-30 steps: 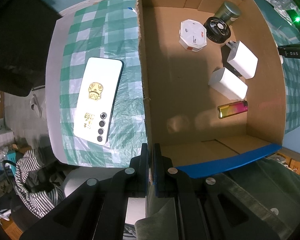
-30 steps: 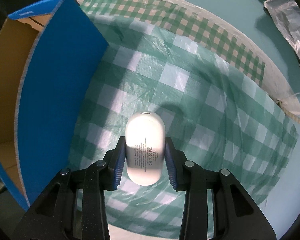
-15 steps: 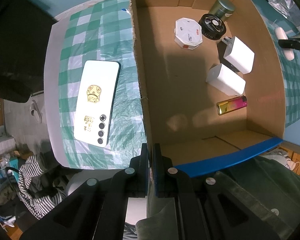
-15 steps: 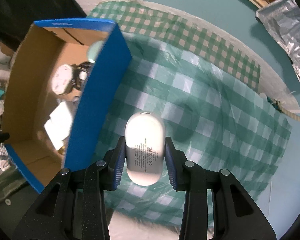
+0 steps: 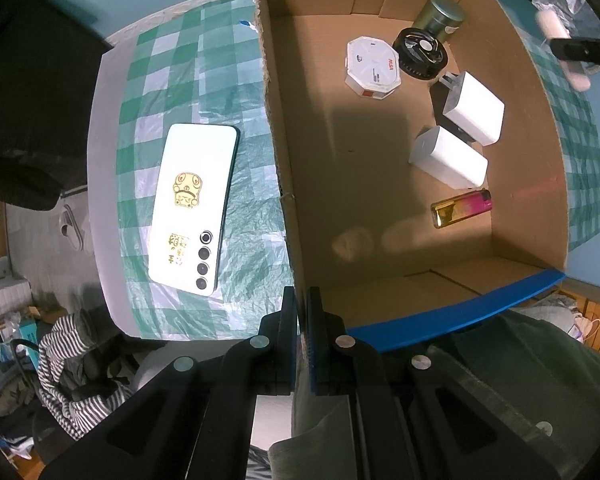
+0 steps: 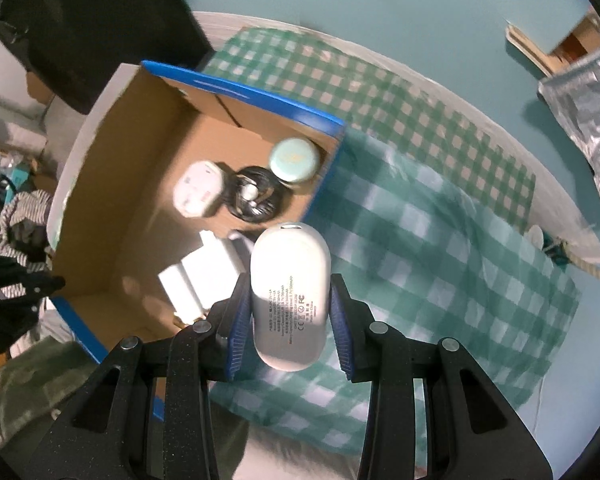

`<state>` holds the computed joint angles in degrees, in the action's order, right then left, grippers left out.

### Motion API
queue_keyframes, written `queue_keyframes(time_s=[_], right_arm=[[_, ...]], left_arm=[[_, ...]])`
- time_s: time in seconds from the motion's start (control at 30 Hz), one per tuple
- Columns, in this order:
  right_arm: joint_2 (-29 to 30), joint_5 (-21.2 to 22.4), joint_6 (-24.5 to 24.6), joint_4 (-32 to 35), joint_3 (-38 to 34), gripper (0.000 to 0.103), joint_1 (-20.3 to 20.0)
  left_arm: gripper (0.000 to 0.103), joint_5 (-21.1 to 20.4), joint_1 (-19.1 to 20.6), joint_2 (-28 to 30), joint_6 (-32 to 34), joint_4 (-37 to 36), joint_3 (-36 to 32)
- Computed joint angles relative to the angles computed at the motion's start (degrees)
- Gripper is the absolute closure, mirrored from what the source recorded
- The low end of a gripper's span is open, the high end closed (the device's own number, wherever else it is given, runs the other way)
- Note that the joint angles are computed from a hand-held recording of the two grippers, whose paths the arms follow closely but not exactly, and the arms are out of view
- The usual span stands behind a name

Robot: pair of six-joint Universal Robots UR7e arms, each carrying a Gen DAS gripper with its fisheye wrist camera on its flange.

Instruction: Organize rigid objects

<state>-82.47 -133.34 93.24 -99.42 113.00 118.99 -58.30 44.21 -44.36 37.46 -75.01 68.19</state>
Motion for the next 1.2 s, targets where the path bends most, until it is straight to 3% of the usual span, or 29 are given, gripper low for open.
queue_keyframes(time_s=[0.37,0.73,0.87,1.2], right_arm=[[2.6,0.6,-6.8,-3.9,-1.1,0.066,-3.5],[4.1,0.7,-8.8,-4.3,-1.8,0.066,-5.1],[4.3,0.5,-8.7,-4.2,-2.0,0.065,-5.1],[4.7,-0.9,-4.3,-0.4,-4.0,0.048,-3.1]], left_arm=[[0.099,-0.3,0.0,0.1,-0.4,0.1,-0.3],[0.099,-0.3,0.1,0.1,-0.6,0.3,-0.4],[0.099,-0.3,0.1,0.0,-0.7,0.3,-0.3],[0.099,-0.5,0.0,0.0,-0.9,0.0,-0.4]])
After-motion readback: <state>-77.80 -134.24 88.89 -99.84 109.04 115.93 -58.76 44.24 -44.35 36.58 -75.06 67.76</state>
